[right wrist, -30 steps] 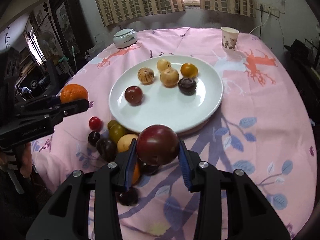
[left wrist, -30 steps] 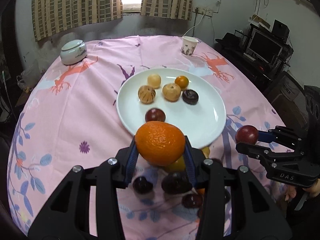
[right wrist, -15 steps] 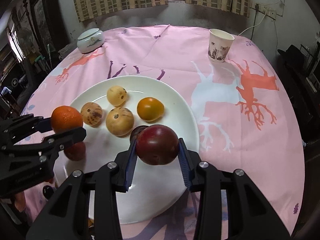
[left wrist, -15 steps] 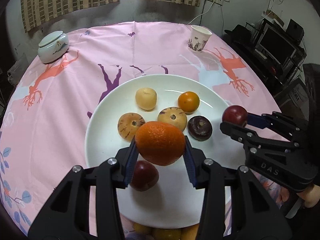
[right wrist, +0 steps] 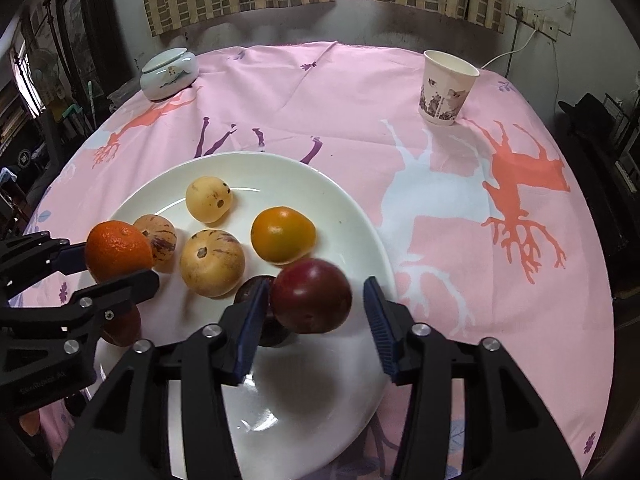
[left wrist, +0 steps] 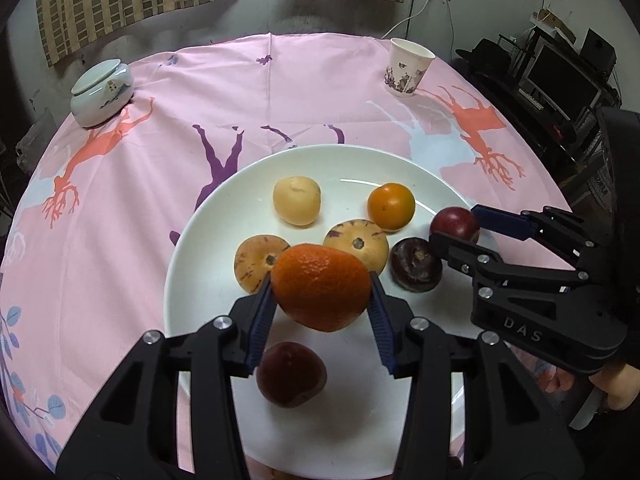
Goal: Organize fruits
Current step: 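Carry the plum and mandarin onto the white plate and open both tools, then grasp the dark purple plum with the right tool while the left tool grasps the red tomato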
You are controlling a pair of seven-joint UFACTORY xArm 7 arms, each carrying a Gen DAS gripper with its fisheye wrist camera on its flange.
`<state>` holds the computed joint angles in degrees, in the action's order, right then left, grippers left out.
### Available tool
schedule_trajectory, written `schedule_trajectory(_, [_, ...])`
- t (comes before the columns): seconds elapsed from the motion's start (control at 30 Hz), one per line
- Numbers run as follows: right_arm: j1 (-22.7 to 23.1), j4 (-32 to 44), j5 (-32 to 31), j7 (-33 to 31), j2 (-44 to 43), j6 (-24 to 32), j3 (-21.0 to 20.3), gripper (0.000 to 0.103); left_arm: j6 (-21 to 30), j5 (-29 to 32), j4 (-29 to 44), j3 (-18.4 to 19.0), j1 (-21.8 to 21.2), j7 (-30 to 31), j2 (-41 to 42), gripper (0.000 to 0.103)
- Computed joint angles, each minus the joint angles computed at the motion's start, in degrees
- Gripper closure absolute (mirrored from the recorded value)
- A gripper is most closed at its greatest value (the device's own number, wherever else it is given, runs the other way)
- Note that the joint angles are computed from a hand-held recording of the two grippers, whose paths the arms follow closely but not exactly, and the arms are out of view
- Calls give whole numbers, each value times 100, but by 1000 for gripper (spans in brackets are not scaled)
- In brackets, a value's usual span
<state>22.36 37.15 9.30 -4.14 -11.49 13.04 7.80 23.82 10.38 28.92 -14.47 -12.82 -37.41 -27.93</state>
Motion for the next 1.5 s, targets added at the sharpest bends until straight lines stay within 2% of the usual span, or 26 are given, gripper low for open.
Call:
schedule_trajectory(0.03, [-47,-41,-79,62,-51,-78,36,42,10,53,-37,-58,50,-86,-137,47])
schedule_trajectory(0.1, [-89,-107,-188,147,-203,-119,64,41,73,141,-105,-133,100,-181,-480,43])
schedule_trajectory(0.3, [72,-387,-80,173,-1022,178,-66,41,519,-8,-414,-137,-81,-209,-1850,22])
schedule_trajectory(0.5, [150,-881,-235,411,-2281,734,70,41,1220,-282,-692,-238,-448,-176,-3178,21])
schedule_trajectory(0.67, [455,-1410,-234,666,-3616,1207,183,38,2015,-508,-955,-461,-804,-290,-4395,10])
schedule_trajectory(0.77, [774,-1860,-165,880,-4490,1565,297,38,2651,-642,-1185,-793,-1053,-547,-5125,9])
schedule_trajectory(0.87, [1166,-2253,-56,1128,-5163,1987,427,38,3306,-846,-1471,-1129,-1475,-896,-5766,9])
schedule_trajectory(1.0, [1629,-2734,31,1655,-5852,2379,759,38,4046,-1088,-1864,-1578,-2209,-1431,-6488,9])
schedule_trajectory(1.1, [2040,-3115,123,2070,-6222,2518,846,38,4454,-1199,-2060,-1796,-2722,-1773,-6735,9])
schedule_trajectory(1.23, [2464,-3509,183,2460,-6416,2551,761,38,4788,-1298,-2268,-1895,-3277,-2204,-6954,9])
schedule_trajectory(1.5, [2588,-3651,-189,2966,-6354,2527,813,38,5076,-1171,-2283,-1943,-3786,-2704,-6887,9])
